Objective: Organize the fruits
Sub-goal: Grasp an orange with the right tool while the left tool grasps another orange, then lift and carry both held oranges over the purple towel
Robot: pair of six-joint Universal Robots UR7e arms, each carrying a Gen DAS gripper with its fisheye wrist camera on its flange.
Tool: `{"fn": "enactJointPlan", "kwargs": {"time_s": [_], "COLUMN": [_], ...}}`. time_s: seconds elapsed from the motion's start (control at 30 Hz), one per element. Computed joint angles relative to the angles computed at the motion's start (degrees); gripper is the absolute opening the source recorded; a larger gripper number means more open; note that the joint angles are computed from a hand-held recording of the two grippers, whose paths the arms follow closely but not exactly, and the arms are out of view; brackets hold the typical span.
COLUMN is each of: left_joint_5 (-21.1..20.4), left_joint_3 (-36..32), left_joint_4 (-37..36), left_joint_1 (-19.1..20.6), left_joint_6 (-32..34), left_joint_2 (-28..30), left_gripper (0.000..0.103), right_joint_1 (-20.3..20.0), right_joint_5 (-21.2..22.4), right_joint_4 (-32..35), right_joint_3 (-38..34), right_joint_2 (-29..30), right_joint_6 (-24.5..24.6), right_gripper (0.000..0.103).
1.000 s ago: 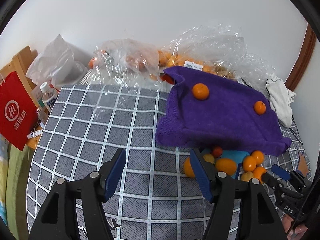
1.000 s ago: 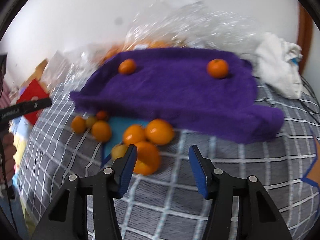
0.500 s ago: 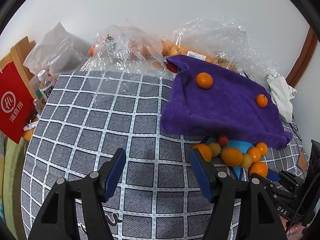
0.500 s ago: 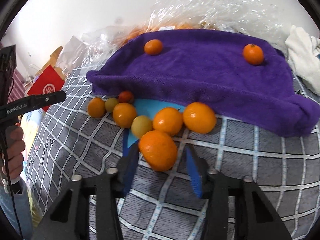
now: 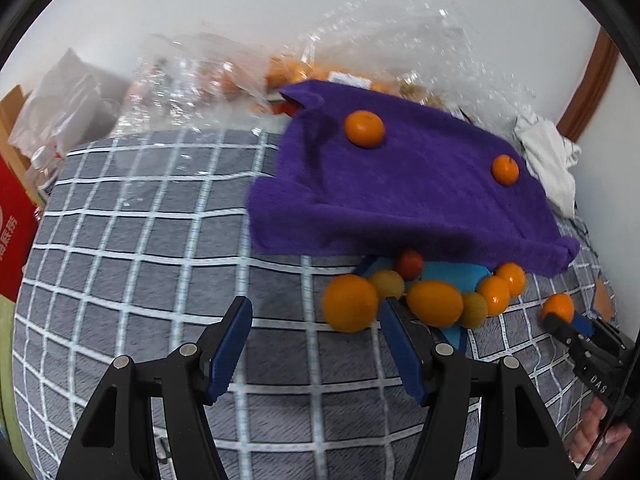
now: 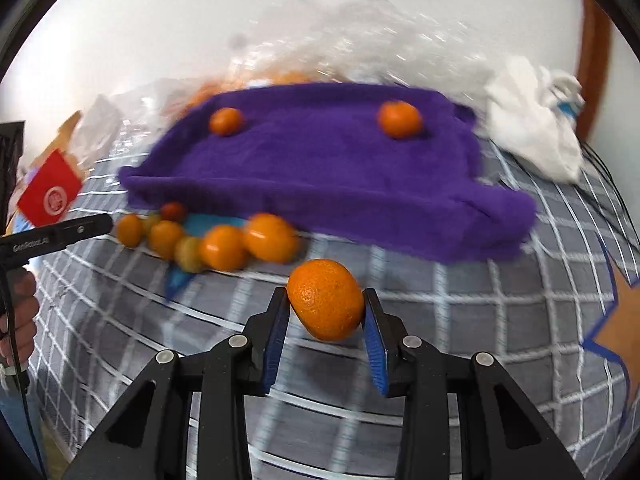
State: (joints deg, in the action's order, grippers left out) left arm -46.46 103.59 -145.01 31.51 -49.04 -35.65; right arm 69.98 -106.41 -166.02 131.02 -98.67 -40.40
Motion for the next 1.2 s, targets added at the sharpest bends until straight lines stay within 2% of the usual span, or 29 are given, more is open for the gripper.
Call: {"fn": "enactJointPlan", "kwargs": {"time_s": [0.1, 0.2, 0.3, 0.4, 0.43, 0.83, 1.2], "left_joint_5": [-0.38, -0.07, -0.93, -1.80, -1.77, -1.08, 1.77], "left_joint_3": [-1.89, -3.12, -3.12, -2.98, -2.72, 0.40, 2.03], "left_joint_4": [2.06, 4.15, 3.50, 3.15, 2.89, 2.23, 1.65], "left_joint_1": [0.30, 0.45, 0.77, 1.15, 1.00, -1.70, -5.66], "left_joint_6": [0.38, 0.87, 1.39, 1.75, 1.68, 0.26, -1.91], "left_joint_2": [1.51, 2.56, 2.86, 2.92, 2.89, -0.82, -4.77], "left_gripper": [0.064, 0.062, 0.049, 0.032, 0.031, 0.031, 0.031], "right_joint_1": [-1.97, -2.14, -1.81, -1.46, -1.34, -0.29, 3.47], "right_joint_5": [1.44, 1.89, 1.58, 1.29, 1.16, 0.98, -1.12], "right_joint_4": [0.93, 0.80, 0.69, -0.23, -0.38, 0.93, -0.07], "right_joint_3": [-0.28, -0.47, -0.84, -0.54, -0.44, -0.62, -2.73], "right_joint_2": [-0.54, -0.48, 0.38, 0.88, 0.98, -1.75, -4.34], "right_joint_6": [0.39, 0.44, 0.36, 0.48, 0.34, 2.10, 3.79], "right_gripper": [0.036, 0.037, 0.037, 0.037, 0.037, 0.035, 0.035]}}
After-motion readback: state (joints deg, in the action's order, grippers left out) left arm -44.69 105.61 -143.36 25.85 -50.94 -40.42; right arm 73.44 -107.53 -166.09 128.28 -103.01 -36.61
